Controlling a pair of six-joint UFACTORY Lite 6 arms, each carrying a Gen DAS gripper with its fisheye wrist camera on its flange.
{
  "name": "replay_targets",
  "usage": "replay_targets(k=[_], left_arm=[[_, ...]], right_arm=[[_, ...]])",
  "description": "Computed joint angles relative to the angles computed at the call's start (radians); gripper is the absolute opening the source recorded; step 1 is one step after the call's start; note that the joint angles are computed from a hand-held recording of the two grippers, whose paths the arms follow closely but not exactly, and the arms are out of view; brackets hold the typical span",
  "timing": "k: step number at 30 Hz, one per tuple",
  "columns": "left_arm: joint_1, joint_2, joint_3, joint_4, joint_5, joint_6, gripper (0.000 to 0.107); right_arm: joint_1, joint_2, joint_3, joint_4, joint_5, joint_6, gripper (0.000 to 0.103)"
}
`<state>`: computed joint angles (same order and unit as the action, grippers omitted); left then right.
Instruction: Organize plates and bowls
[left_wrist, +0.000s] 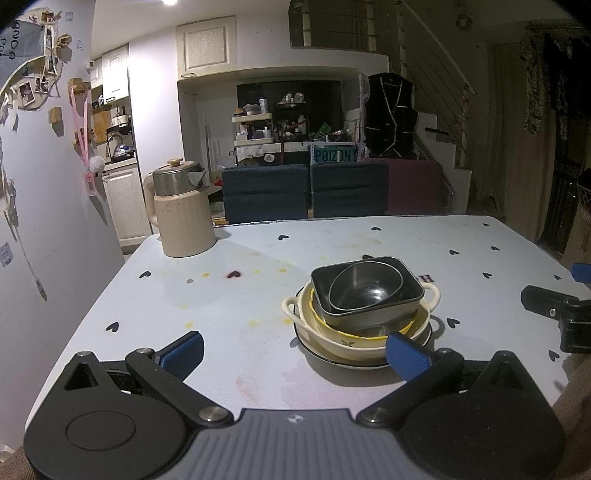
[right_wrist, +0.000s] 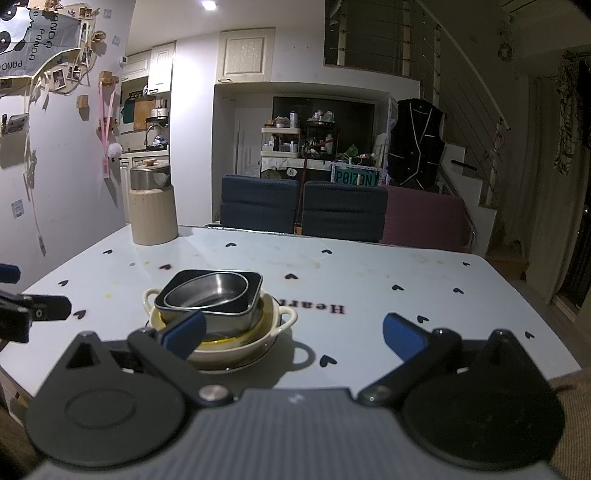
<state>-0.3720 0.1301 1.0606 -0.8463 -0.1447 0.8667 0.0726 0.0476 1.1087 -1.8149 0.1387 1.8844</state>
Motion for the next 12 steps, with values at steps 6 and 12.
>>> replay_targets(k=[6, 12], left_arm=[[-0.009, -0.007, -0.005, -0.03, -0.008, 0.032, 0.103], [-0.009, -0.006, -0.007, -0.044, -0.008, 0.038, 0.103]], right_arm=[[-0.001, 0.0, 0.0, 0.0, -0.002, -0.002, 0.103], [-0.003, -0.002, -0.003, -0.005, -0.003, 0.003, 0.103]])
